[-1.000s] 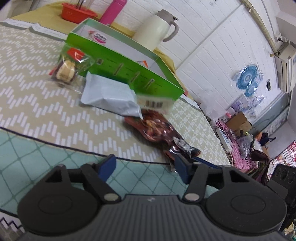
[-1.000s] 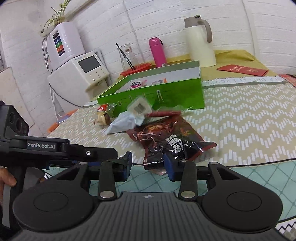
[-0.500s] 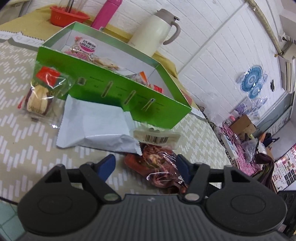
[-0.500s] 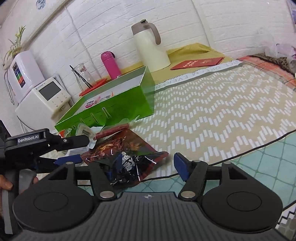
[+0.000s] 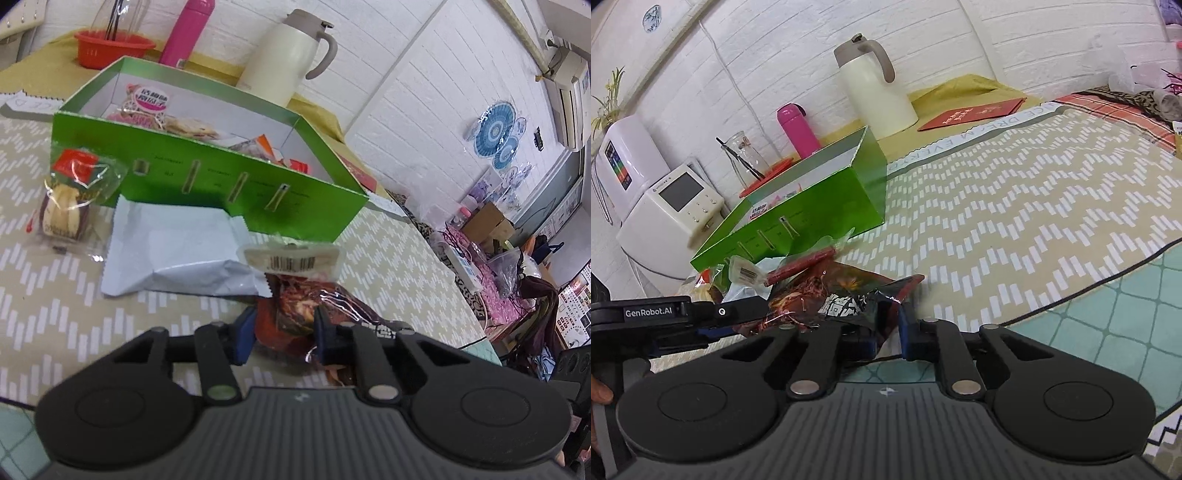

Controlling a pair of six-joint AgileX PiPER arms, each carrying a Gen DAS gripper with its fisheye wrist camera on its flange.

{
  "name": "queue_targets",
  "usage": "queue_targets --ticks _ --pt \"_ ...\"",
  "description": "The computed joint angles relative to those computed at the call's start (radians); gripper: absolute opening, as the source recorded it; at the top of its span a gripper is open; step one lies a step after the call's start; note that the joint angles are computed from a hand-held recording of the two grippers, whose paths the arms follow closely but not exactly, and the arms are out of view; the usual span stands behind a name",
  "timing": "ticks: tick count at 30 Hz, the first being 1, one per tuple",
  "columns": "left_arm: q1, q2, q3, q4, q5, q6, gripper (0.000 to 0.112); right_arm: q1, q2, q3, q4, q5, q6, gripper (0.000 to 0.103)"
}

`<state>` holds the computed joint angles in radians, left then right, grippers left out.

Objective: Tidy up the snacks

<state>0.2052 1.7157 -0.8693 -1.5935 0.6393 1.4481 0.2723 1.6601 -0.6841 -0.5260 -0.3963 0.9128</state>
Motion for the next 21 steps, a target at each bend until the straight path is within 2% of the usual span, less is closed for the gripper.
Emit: queue_targets --ticks 6,12,18,21 --pt "0.041 -0.122 0.076 -0.016 0.061 0.021 0.014 0.05 -0.121 0.063 0.194 0.004 -0.219 0.022" --pt "0.086 -0.22 0.082 -0.037 0.118 0.031 0.013 0.051 -0.205 0.057 0.185 -0.012 -0.243 0.022" --pt "0.098 -0.193 -0.04 -0.04 0.106 -0.018 0.013 0.05 -0.146 -0.08 0.137 -0.009 -0.241 0.022" --pt "0.104 -0.135 -0.127 -0.039 0.101 -0.043 0.013 0.038 -0.076 -0.184 0.044 -0.004 -0.143 0.022"
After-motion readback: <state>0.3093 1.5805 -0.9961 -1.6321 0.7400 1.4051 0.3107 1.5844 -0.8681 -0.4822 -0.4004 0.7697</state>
